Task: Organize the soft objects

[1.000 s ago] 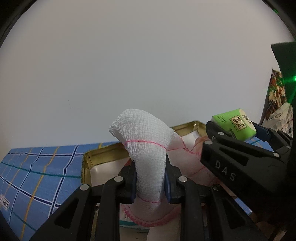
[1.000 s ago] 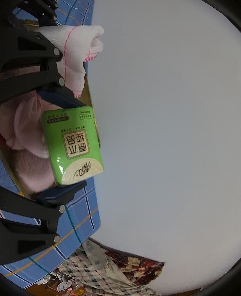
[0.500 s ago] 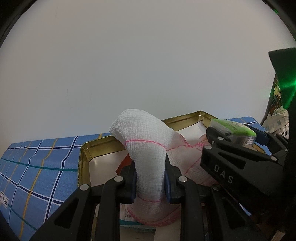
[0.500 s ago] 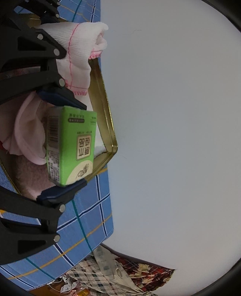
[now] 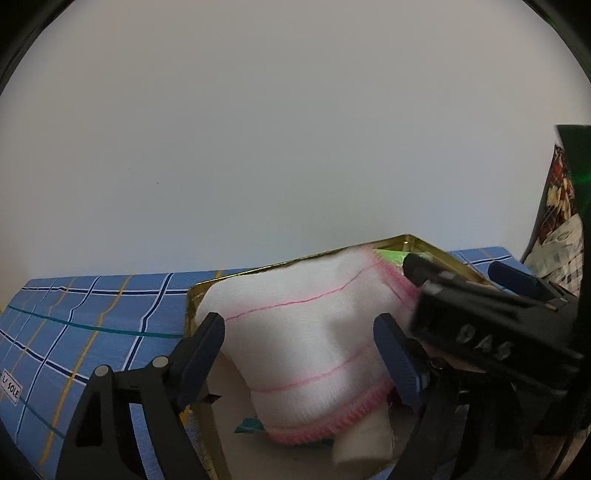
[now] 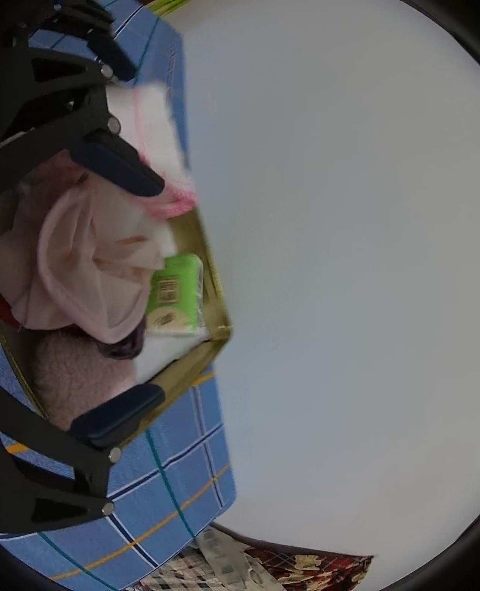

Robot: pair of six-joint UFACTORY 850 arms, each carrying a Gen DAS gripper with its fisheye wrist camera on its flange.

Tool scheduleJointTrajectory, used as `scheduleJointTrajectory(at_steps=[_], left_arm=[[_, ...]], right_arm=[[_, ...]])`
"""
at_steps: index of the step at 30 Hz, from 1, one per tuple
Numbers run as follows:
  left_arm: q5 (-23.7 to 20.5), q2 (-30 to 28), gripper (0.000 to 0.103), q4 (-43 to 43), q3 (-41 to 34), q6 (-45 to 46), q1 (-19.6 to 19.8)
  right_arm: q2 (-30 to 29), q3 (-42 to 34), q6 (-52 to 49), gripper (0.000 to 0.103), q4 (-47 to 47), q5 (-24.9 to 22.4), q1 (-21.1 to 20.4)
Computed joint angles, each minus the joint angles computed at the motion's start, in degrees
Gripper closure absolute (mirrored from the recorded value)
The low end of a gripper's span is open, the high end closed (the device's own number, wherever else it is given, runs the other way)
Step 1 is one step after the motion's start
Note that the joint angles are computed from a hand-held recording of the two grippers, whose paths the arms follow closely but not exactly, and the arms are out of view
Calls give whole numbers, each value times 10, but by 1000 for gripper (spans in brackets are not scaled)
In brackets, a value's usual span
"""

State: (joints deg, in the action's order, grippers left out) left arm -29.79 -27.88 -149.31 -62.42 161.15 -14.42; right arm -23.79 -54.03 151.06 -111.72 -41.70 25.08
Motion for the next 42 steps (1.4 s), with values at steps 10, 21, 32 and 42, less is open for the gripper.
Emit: scheduleJointTrajectory(at_steps=[10,21,32,42], left_arm=[[-49,26,17,-4,46,-4,20],[-147,46,17,-124,110,146,25],[-185,72,14,-86,148,128,43],[-213,86,11,-68,176,107,63]], right_arm=[[18,28,42,0,-8,-69,25],[4,37,22,0,57,-249,97],[1,46,-11,0,109,-305,138],[-1,53,-11,0,126,-371,168]])
